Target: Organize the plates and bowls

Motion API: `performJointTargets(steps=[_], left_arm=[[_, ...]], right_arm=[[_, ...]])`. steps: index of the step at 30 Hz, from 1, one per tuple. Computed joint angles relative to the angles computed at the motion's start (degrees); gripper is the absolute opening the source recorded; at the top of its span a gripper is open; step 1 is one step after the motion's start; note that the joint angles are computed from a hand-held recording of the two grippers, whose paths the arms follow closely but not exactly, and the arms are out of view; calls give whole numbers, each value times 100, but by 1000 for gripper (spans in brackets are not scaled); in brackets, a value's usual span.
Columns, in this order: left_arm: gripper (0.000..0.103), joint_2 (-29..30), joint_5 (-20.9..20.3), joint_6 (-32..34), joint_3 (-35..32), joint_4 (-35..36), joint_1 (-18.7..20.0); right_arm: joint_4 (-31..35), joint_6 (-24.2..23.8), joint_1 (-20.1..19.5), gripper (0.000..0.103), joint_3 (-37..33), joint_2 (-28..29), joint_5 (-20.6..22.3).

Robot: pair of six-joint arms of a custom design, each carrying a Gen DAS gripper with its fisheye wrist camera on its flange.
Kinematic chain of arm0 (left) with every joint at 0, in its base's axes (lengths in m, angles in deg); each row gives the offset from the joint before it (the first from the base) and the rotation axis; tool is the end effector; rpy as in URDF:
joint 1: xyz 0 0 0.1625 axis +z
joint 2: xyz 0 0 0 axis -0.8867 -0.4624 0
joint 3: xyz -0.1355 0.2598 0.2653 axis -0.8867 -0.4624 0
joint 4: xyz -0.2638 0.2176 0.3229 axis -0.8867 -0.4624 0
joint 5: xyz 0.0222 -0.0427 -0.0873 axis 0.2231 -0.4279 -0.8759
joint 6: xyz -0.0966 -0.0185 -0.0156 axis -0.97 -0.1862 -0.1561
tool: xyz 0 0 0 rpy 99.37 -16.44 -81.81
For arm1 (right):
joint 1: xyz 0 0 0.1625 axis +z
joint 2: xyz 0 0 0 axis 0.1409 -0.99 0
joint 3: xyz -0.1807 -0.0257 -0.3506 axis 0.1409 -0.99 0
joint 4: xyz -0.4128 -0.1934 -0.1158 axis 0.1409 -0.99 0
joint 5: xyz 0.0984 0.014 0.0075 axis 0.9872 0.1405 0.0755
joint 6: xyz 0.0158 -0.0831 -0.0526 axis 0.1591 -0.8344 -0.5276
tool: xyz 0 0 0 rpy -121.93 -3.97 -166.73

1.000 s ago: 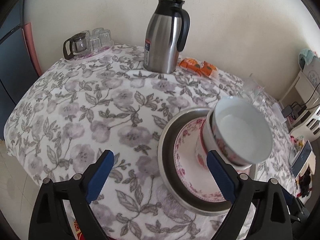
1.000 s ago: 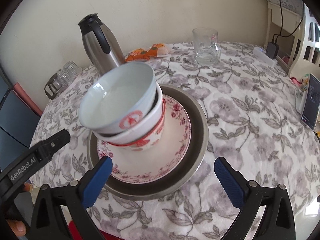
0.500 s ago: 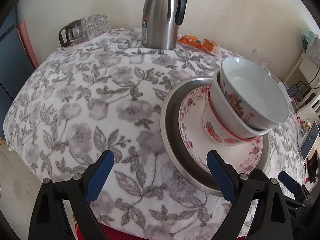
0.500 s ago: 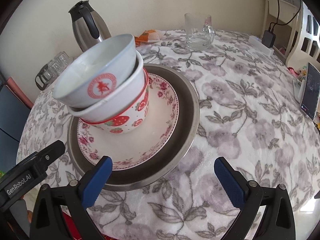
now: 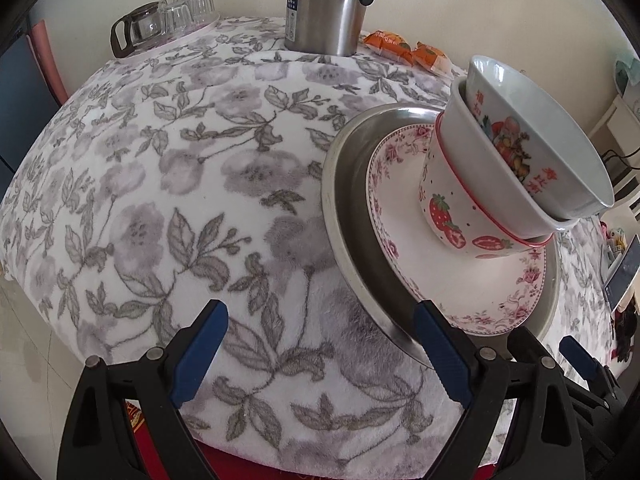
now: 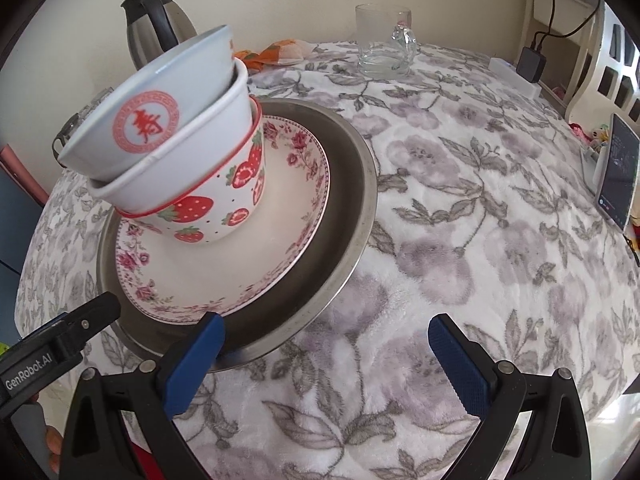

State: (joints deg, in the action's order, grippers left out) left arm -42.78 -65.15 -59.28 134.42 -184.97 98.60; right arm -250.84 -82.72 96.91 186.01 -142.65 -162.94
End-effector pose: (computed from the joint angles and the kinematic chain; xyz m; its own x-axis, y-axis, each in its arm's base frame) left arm -0.2099 -0.4037 0.1243 -0.7485 -0.2431 -0.6170 0.0726 0.8948 -0.4406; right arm 0.1761 -0.3941 0.1385 -0.7847 0.0148 0.6197 -0.2726 0.8896 -0.3665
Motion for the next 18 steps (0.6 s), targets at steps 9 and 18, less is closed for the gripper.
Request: performJointTargets(steps=[9,18], left_arm=[[94,-15,121,-453,-35,492,-138],[94,-38,117,-442,-11,673,-302]], right_arm=[[-371,-271,48,103,122,-4,-31],[-480,-358,118,103,230,-95,-100]])
